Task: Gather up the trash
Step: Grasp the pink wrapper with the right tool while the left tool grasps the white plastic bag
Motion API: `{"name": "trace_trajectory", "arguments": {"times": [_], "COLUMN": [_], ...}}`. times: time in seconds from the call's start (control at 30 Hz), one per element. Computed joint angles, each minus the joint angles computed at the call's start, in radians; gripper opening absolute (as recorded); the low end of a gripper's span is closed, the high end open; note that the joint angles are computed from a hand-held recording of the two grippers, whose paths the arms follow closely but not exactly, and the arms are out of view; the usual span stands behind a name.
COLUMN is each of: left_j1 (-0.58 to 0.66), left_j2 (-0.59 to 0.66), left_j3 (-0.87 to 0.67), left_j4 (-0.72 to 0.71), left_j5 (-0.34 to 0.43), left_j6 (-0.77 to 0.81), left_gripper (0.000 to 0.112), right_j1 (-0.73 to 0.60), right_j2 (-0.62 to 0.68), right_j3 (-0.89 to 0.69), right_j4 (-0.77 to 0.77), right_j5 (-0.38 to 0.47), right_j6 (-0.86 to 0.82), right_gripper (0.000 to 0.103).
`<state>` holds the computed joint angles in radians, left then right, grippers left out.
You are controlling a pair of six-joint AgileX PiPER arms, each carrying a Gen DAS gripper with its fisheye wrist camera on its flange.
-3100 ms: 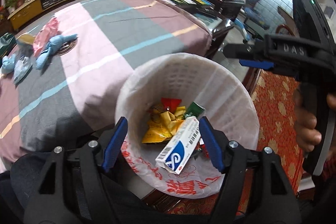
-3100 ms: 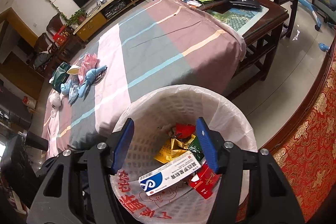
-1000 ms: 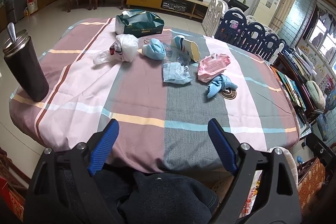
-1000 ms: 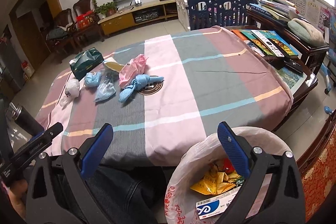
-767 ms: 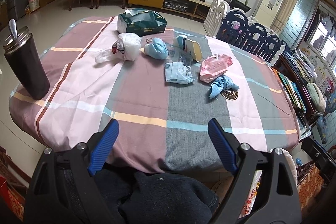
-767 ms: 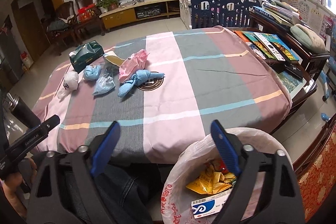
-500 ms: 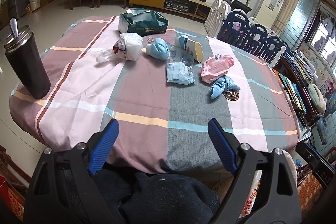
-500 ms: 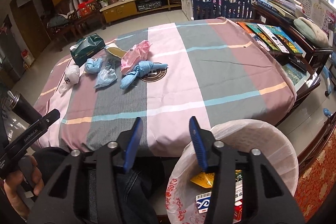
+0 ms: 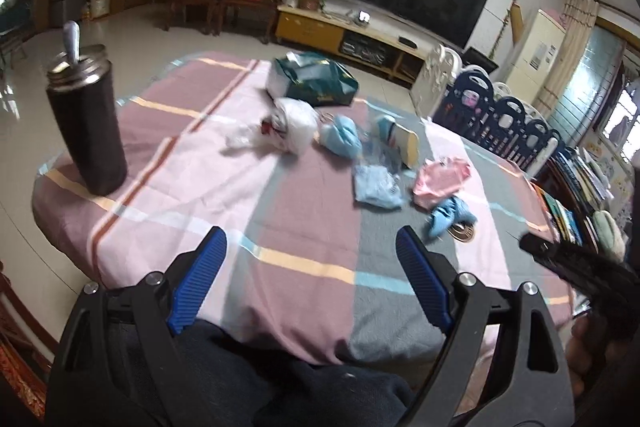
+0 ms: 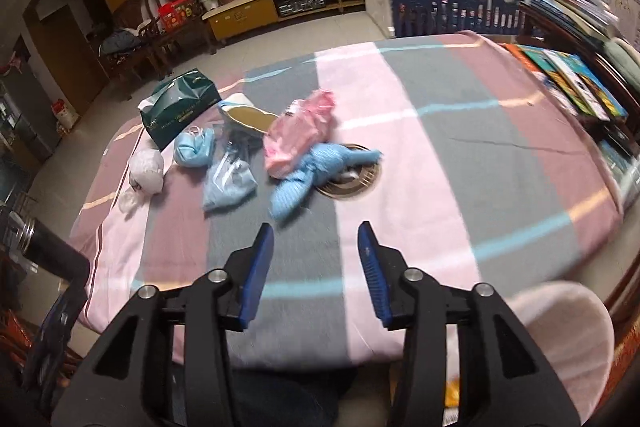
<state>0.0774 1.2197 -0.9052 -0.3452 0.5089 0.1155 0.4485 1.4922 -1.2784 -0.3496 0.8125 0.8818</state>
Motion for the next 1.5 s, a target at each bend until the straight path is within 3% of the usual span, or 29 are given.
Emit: {"name": "trace_trajectory", "arguments": {"times": [0.07,0.13,0.23,0.37,0.47,0.5,0.57,0.63,0.77,0.9,0.93,0.97,1.0,1.07,1.13,1.27,1.4,1.5], "left_j1": [-0.005,0.001,0.008,0.049,0.072,0.074,0.083,0.084,0.04,-0.009,-0.017,-0.017,-0.021,-0.036,-0.041,-0.071,-0.094,-0.174], "left_j2": [0.017,0.043,0.068,0.115,0.239,0.277,0.378,0.507,0.758,0.947,0.971,1.0,1.022,0.985,0.901,0.648,0.344,0.122], "left_j3": [-0.001,-0.001,0.0,-0.043,-0.19,-0.237,-0.356,-0.522,-0.865,-1.104,-1.133,-1.168,-1.19,-1.114,-0.979,-0.664,-0.372,-0.18], "left_j4": [0.058,0.051,0.05,-0.039,-0.029,-0.02,-0.016,0.013,0.109,0.171,0.185,0.174,0.169,0.209,0.201,0.223,0.111,0.16], "left_j5": [-0.01,-0.007,-0.002,0.028,0.077,0.083,0.078,0.12,0.233,0.321,0.341,0.373,0.4,0.333,0.229,0.052,-0.005,0.01], "left_j6": [-0.043,-0.033,-0.029,0.045,0.025,0.019,-0.017,-0.082,-0.126,-0.119,-0.125,-0.115,-0.11,-0.118,-0.092,-0.122,-0.077,-0.121], "left_gripper": [0.087,0.087,0.087,0.087,0.09,0.09,0.09,0.092,0.092,0.091,0.082,0.059,0.047,0.031,0.024,0.022,0.022,0.022], "right_j1": [-0.016,-0.046,-0.087,-0.139,-0.149,-0.152,-0.154,-0.168,-0.192,-0.19,-0.188,-0.188,-0.182,-0.169,-0.147,-0.085,-0.043,-0.034], "right_j2": [0.116,0.255,0.459,0.681,0.759,0.761,0.728,0.67,0.517,0.321,0.275,0.229,0.178,0.09,0.018,-0.111,-0.229,-0.307], "right_j3": [-0.112,-0.264,-0.508,-0.798,-0.896,-0.888,-0.816,-0.721,-0.514,-0.294,-0.247,-0.2,-0.153,-0.076,-0.019,0.078,0.179,0.239], "right_j4": [0.001,0.014,-0.015,0.057,0.066,0.083,0.098,0.15,0.21,0.203,0.199,0.196,0.187,0.157,0.102,-0.024,-0.081,-0.09], "right_j5": [-0.003,0.017,0.108,0.237,0.272,0.257,0.204,0.143,0.02,-0.079,-0.099,-0.118,-0.135,-0.151,-0.139,-0.087,-0.011,0.054], "right_j6": [-0.041,-0.126,-0.139,-0.247,-0.298,-0.32,-0.326,-0.354,-0.371,-0.381,-0.383,-0.389,-0.384,-0.354,-0.3,-0.168,-0.086,-0.054], "right_gripper": [0.049,0.061,0.067,0.068,0.063,0.048,0.039,0.029,0.028,0.028,0.028,0.028,0.027,0.027,0.027,0.027,0.027,0.027]}}
